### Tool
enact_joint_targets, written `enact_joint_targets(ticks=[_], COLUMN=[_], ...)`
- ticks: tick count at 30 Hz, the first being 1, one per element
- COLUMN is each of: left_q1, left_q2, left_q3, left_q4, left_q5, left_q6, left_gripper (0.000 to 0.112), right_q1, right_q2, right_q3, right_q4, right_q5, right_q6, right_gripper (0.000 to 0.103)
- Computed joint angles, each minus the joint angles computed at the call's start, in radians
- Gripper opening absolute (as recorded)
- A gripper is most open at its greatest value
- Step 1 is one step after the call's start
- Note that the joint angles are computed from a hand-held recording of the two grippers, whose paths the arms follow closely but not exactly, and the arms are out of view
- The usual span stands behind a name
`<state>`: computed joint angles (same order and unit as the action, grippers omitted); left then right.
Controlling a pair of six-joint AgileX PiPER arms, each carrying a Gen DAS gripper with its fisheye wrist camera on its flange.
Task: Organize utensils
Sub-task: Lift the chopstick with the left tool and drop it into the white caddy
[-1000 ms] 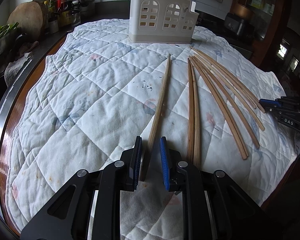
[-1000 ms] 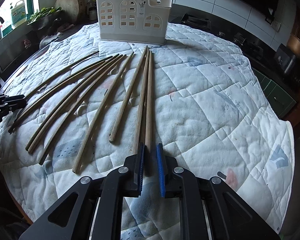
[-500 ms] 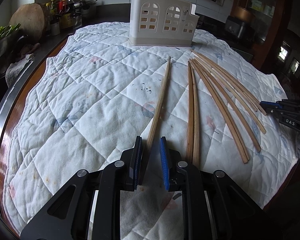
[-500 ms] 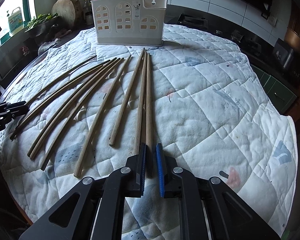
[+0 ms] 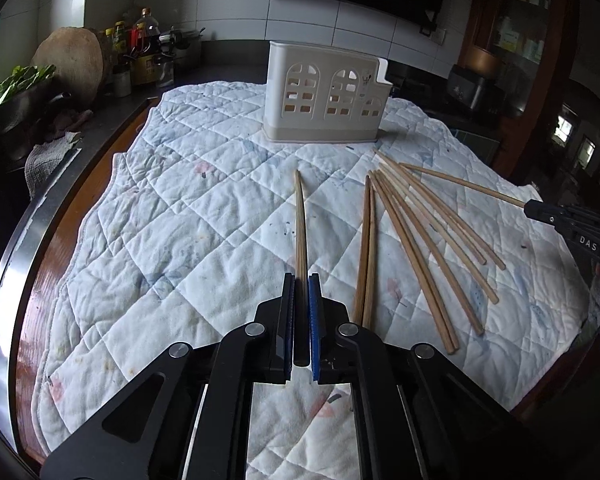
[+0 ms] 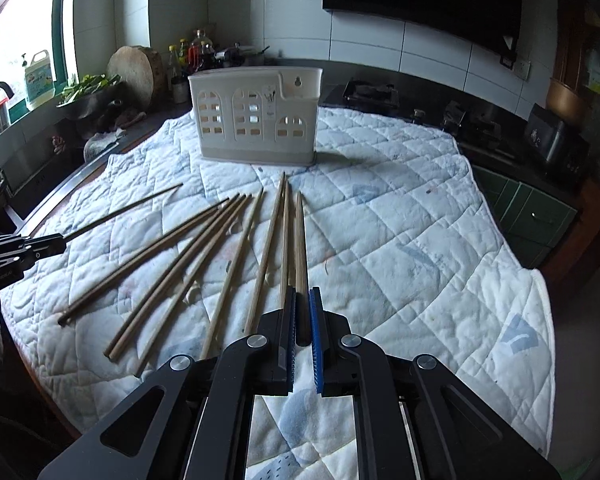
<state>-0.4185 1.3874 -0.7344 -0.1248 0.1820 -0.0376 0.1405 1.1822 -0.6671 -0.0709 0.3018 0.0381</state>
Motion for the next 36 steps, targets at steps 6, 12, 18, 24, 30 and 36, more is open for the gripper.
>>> enact_joint_targets(ticks=[6,12,18,24,30,36], left_q1=[0.015,0.032,0.062,0.078,0.105,0.101], left_q2=[-0.034,-0.006,0.054,0.123,0.206,0.362], left_q3=[-0.068,-0.191,-0.389,-0.619,-0.88,-1.166], left_q4=[-0.068,-0.12,-0.188,-0.184,-0.198,-0.072], left_q5=[0.027,0.078,0.194,0.304,0.376,0.447], left_q6=[0.082,0.163,0.255,0.261,0.249,0.119], left_gripper=[0.005,0.005,0.005,0.005,0.005,0.005], right_q1=[0.025,0.035,0.033,0.034,0.059,0.068], right_q2=[-0.024,0.053,0.136,0.257,0.413,0.578], right_q3=[-0.113,-0.294,-0.532,-0.822,-1.115,-1.354], right_q4=[-0.051,-0.019,0.02,0.029,-0.027,-0.03], right_q5=[0.042,0.123,0.236,0.36,0.464,0.546], right_q6=[0.049,-0.005,-0.061,-0.086,-0.055,-0.056], right_gripper=[0.007,0.007,0.007,0.007,0.007,0.007])
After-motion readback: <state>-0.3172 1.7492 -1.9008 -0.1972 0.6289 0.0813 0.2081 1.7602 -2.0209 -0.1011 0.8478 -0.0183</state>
